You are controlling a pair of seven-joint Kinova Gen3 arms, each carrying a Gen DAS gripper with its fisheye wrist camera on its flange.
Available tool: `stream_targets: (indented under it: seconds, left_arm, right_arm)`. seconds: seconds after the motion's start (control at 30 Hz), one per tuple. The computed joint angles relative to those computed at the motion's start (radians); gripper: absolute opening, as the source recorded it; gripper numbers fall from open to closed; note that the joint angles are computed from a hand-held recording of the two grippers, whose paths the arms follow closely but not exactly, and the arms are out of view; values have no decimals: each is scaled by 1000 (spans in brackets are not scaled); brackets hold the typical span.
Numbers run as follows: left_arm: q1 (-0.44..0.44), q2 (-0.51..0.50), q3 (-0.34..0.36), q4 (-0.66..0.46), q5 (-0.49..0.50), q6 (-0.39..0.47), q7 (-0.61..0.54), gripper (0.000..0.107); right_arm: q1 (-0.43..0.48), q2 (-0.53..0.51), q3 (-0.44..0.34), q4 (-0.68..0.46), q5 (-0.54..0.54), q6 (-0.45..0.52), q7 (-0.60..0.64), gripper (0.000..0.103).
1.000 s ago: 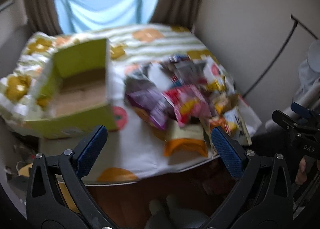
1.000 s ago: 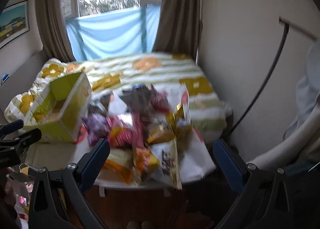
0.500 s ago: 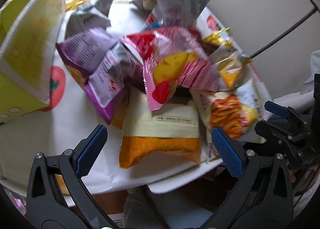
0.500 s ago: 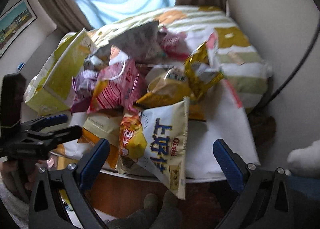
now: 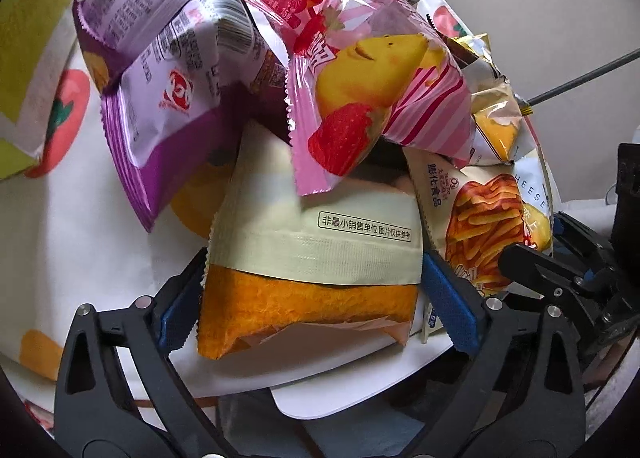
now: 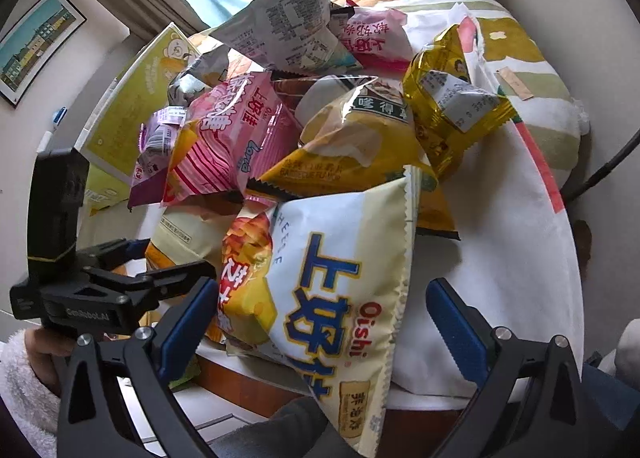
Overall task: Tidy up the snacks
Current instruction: 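Grasp the cream-and-orange snack bag with the left tool while the right grasps the Oishi chip bag, then carry both bags over the box and release them inside with both tools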
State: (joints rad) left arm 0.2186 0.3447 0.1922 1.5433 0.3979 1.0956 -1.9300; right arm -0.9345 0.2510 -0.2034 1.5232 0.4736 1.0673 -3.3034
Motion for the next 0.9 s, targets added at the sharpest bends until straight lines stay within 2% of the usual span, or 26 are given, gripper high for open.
stream_targets:
  seconds: [0.13,0.2,0.27,0.47,0.63,0.9]
  left_arm:
    - [-30,-16,9,41,54,-11,-46,77]
    - [-30,-29,4,57,56,-18,-52,75]
    - [-35,-42,1,76,68,-21,-57,72]
    - [-54,-97,-21,82,62,41,-47,71]
    - [-60,-118,-43,40,70,83,14,70]
    - [-119,-213,-74,28,108,158,21,69]
  right_arm:
    - [1,16,1,-16,3,-4,27,98]
    - [-3,23,4,-23,5,-5,37,93]
    - [6,19,6,-9,-7,-38,47,77]
    - [-11,5,11,-7,14,-29,19,66]
    - [-18,-8,0,-36,26,9,24,65]
    - [-29,-15,-12,-106,50,63,57,64]
